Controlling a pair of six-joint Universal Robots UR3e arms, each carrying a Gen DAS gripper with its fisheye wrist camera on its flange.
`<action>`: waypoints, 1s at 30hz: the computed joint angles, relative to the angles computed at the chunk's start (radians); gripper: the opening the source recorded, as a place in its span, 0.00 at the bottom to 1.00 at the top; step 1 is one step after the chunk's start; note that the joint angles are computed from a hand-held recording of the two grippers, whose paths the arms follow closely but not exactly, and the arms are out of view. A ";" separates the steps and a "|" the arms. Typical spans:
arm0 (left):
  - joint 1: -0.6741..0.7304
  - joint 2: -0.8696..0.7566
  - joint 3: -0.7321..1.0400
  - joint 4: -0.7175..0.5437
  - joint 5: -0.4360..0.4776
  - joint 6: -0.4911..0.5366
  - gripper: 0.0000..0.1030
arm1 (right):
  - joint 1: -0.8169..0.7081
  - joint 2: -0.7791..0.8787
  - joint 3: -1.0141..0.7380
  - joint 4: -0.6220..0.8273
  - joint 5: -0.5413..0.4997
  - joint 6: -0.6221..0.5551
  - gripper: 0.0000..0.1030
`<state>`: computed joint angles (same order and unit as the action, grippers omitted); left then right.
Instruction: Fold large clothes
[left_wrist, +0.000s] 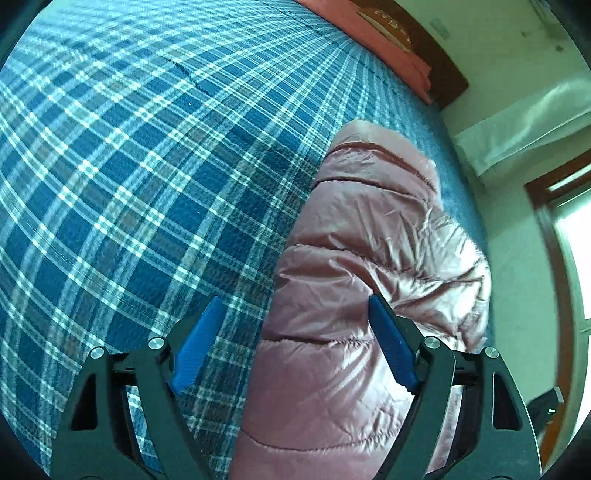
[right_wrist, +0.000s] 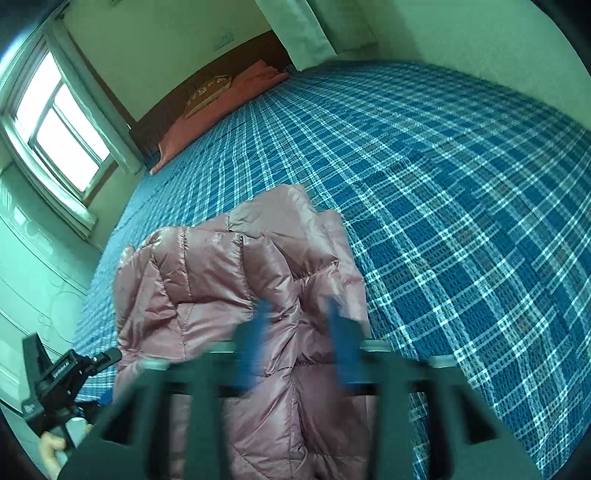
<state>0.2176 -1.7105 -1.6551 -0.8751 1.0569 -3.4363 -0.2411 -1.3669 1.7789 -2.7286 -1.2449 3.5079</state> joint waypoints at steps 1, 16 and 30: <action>0.013 0.007 -0.013 -0.004 -0.022 0.008 0.81 | -0.002 -0.003 0.012 -0.022 0.001 0.013 0.69; 0.069 -0.072 -0.146 0.145 -0.307 -0.050 0.90 | -0.128 0.156 0.067 -0.133 0.312 0.027 0.70; 0.043 -0.092 -0.137 0.160 -0.335 0.020 0.90 | -0.240 0.189 0.130 -0.039 0.663 -0.271 0.70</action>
<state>0.2609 -1.8021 -1.7917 -0.7150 0.7222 -3.4163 -0.4810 -1.1776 1.9093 -2.7675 -0.5822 3.2373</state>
